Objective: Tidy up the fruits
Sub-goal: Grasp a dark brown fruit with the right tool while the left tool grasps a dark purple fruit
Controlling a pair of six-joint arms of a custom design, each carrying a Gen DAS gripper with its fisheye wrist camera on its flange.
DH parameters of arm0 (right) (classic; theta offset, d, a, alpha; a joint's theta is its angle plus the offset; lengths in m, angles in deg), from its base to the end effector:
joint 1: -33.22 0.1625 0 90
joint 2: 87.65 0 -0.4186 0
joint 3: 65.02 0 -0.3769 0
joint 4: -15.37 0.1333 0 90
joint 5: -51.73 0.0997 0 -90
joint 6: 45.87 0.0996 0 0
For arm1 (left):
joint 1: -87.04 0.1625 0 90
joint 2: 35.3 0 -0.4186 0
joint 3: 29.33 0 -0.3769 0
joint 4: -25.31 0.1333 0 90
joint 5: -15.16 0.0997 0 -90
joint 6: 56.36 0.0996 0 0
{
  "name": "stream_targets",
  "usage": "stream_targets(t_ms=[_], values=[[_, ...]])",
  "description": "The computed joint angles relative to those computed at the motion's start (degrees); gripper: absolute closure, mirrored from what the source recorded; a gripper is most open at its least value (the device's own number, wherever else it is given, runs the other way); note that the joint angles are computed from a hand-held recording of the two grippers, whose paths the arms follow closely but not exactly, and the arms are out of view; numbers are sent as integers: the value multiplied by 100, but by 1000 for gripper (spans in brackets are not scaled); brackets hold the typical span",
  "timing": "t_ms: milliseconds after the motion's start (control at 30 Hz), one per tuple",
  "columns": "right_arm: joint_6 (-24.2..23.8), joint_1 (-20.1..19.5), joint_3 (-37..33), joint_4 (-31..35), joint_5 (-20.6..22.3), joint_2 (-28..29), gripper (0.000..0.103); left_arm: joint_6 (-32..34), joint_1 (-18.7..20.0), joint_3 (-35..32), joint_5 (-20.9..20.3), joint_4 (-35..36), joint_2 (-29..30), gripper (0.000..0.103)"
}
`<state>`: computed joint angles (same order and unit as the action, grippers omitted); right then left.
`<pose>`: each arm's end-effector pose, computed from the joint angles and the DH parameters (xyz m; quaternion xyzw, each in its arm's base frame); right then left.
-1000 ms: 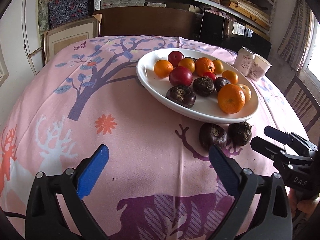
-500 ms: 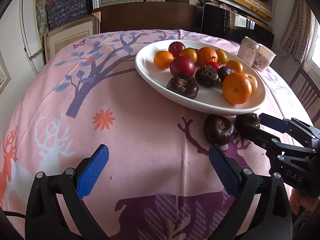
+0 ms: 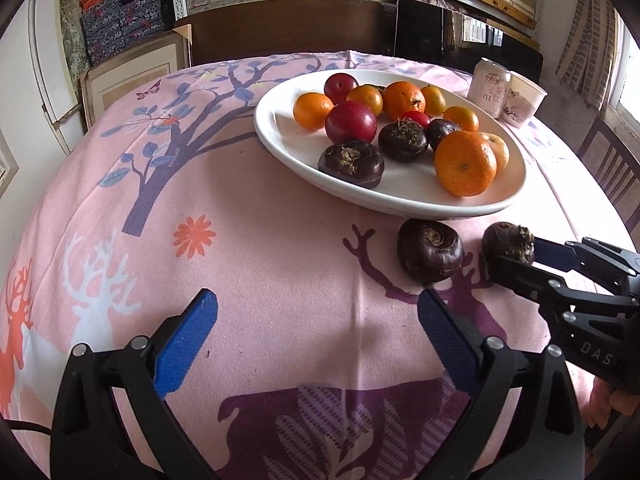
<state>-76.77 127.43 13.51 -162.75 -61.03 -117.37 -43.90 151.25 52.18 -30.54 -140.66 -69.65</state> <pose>0.1494 -0.7381 0.0785 0.2152 -0.9002 0.2779 0.2569 -0.1322 -0.7398 0.1079 0.2053 0.8783 -0.2712 0.3360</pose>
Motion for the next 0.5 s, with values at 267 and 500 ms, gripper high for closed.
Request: stream_targets(t_ms=[267, 500], values=[[119, -131, 503, -189, 71, -343, 60, 314, -85, 82, -232, -279, 49, 5], [104, -145, 567, -203, 72, -377, 59, 312, -120, -326, -214, -198, 363, 5]])
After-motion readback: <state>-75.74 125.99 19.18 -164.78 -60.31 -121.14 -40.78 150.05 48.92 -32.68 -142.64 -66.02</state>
